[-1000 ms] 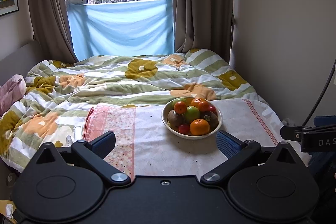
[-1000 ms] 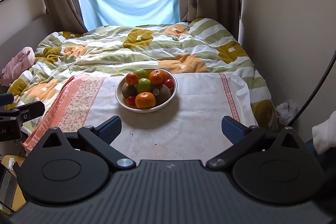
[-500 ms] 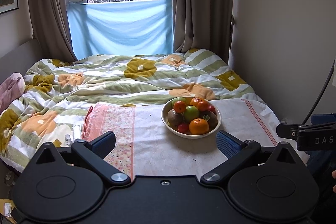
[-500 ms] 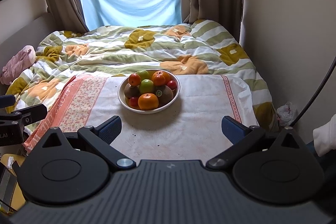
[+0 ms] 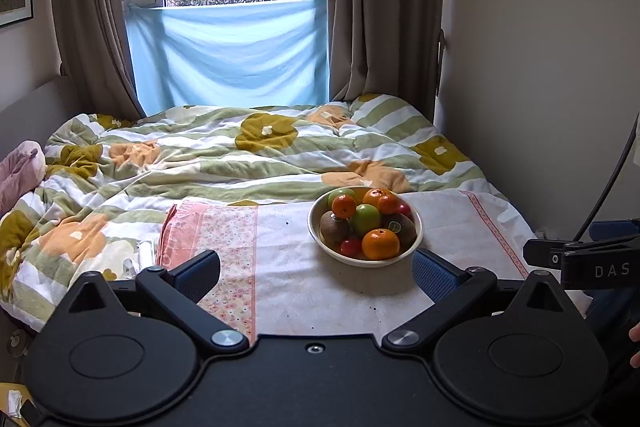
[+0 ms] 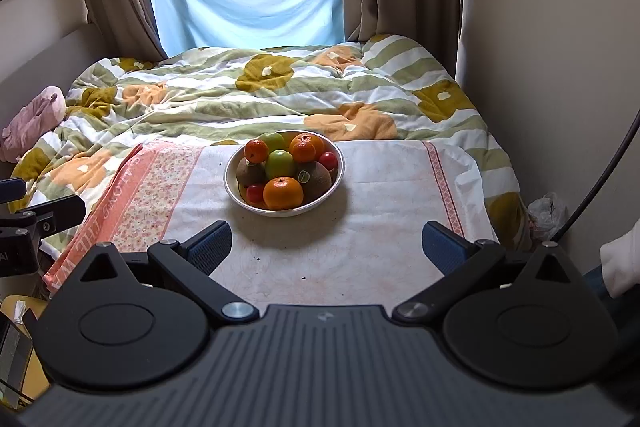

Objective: Organize fruits

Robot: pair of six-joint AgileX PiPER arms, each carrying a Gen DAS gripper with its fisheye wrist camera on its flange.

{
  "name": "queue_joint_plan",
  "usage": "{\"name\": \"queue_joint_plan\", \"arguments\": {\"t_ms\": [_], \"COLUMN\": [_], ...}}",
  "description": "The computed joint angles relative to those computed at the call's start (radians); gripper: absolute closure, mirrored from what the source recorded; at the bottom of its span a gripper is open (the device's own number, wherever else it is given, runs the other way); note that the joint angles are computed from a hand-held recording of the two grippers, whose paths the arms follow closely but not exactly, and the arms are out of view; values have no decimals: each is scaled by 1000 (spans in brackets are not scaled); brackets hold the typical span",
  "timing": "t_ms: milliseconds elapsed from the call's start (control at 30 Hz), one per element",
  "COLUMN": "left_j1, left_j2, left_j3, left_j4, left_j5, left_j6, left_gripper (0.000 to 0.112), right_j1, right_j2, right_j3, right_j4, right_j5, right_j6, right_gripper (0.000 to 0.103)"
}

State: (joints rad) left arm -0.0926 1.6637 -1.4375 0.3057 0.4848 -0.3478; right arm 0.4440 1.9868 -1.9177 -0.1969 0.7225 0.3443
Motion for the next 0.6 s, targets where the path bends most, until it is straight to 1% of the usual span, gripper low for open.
{"name": "queue_joint_plan", "arguments": {"t_ms": [300,433,600], "left_j1": [-2,-2,-2], "left_j2": [5,7,7], "left_j3": [-6,-6,-4], "left_j4": [-1,-3,-1], "left_j5": [2,0,-2], "left_j6": [-1,0,-2], "left_gripper": [9,9,9], "right_j1": [-1,-8,-8], "right_j2": [2,28,28], "right_j3": [-3,-44,-44], "right_j4": [4,18,19], "right_j5": [0,19,19], "right_j6": [-5,-20,-22], "right_gripper": [0,0,0]}}
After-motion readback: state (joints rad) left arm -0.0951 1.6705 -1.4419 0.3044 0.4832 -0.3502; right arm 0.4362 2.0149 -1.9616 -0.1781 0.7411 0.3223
